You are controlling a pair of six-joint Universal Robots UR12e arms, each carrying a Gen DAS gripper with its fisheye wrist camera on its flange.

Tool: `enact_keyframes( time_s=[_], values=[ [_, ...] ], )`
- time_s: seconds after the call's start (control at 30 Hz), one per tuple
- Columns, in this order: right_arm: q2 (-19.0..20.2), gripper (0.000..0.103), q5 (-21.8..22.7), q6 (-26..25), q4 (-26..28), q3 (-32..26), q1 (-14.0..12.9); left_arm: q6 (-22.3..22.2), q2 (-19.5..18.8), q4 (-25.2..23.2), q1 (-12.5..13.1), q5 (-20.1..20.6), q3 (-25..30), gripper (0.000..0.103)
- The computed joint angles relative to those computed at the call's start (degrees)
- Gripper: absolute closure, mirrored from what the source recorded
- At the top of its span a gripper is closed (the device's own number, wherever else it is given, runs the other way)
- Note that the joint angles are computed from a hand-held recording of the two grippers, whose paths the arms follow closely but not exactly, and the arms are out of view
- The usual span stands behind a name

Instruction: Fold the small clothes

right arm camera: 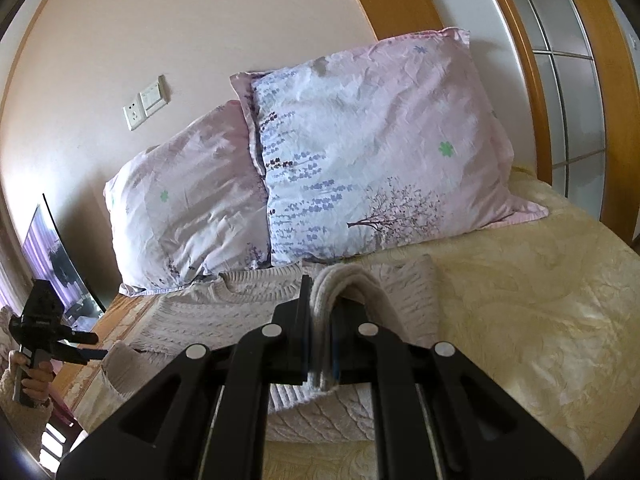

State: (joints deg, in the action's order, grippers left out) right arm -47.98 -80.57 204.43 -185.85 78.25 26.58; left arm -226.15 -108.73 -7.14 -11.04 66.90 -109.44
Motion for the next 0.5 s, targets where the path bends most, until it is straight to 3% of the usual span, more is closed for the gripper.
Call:
enact_keyframes(
  time_s=[0.13, 0.17, 0.2, 0.27, 0.4, 0.5],
  values=[
    [-0.12, 0.095, 0.25, 0.32, 0.46, 0.3, -0.14, 1.86, -0.81, -7.17, -1.29, 0.94, 3.31, 0.049],
    [-0.1, 0.095, 0.4, 0.56, 0.41, 0.35, -0.2, 2.36, -0.98, -9.01, -1.68, 2.32, 4.09, 0.06],
    [-0.08, 0.095, 0.52, 0.77, 0.32, 0.38, -0.26, 2.57, -1.35, -10.66, -1.94, 3.05, 4.91, 0.082],
    [-0.08, 0.095, 0.62, 1.04, -0.11, 0.49, -0.35, 2.46, -2.0, -11.69, -1.94, 2.69, 5.66, 0.096],
    [-0.15, 0.095, 0.35, 1.2, -0.85, 0.69, -0.36, 3.41, -1.88, -11.49, -2.27, 5.72, 5.87, 0.097],
    [-0.1, 0.095, 0.19, 1.68, -1.42, 0.68, -0.4, 2.94, -1.14, -8.48, -2.09, 7.47, 4.88, 0.098]
  ],
)
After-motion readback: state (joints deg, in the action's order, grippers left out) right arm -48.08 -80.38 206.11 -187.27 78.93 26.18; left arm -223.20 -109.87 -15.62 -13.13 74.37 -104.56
